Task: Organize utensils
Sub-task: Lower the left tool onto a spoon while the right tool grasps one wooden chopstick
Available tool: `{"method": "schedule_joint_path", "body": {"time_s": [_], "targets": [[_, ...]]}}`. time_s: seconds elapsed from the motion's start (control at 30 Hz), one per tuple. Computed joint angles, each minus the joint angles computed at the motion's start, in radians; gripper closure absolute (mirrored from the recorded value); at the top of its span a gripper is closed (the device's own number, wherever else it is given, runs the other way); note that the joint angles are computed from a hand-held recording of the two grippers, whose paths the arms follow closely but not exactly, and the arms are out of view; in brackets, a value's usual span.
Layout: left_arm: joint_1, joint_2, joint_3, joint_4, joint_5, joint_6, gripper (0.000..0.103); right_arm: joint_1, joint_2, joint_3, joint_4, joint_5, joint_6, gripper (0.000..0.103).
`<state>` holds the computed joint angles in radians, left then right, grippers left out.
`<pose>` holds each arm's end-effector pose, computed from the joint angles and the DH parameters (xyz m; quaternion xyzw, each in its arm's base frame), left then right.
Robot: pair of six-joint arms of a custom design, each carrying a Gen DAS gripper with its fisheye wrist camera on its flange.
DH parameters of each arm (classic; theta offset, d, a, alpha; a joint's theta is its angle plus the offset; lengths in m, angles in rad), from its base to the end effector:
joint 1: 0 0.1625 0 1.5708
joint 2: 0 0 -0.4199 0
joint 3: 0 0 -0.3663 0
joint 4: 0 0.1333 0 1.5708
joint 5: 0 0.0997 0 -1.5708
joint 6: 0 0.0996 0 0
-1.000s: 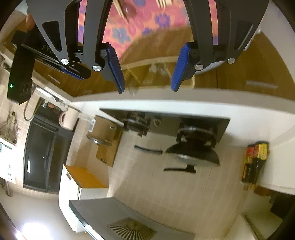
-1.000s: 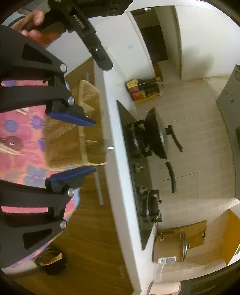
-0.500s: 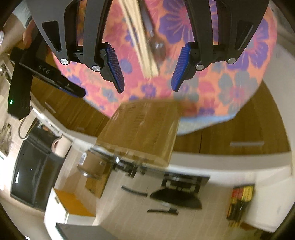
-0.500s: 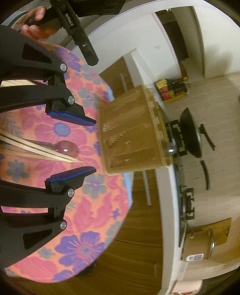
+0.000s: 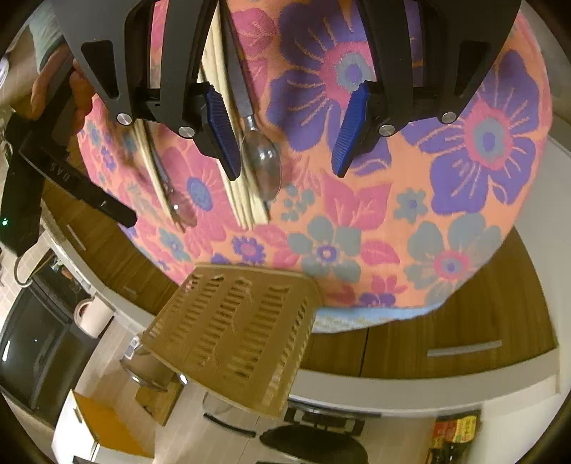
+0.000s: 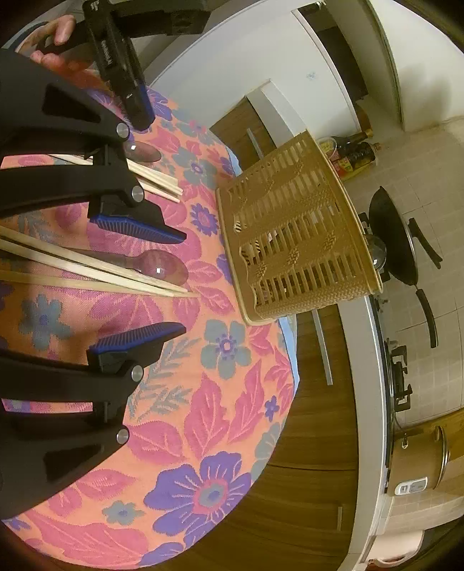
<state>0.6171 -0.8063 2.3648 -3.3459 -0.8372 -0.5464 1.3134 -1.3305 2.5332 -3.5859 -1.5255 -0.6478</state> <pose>-0.2174 -0.3994 0.0485 0.1497 0.9167 -0.3169 0.1921 0.0384 -0.3953 0.2325 0.1869 -0.8992 0.3643 0.1540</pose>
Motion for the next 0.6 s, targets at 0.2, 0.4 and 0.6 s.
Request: {"method": "schedule_joint_path", "body": {"time_s": [0.2,0.4,0.6], "targets": [[0.005,-0.001,-0.004,0.037,-0.011,-0.021,0.051,-0.002,-0.002,0.003,0.008,0.007,-0.013,0.061],[0.010,-0.024,-0.005,0.087,-0.035,-0.050,0.054,-0.017,-0.020,0.000,0.046,0.033,-0.010,0.061],[0.006,-0.036,-0.051,0.213,-0.068,-0.062,0.057,-0.024,-0.027,-0.004,0.070,0.044,-0.003,0.061]]}}
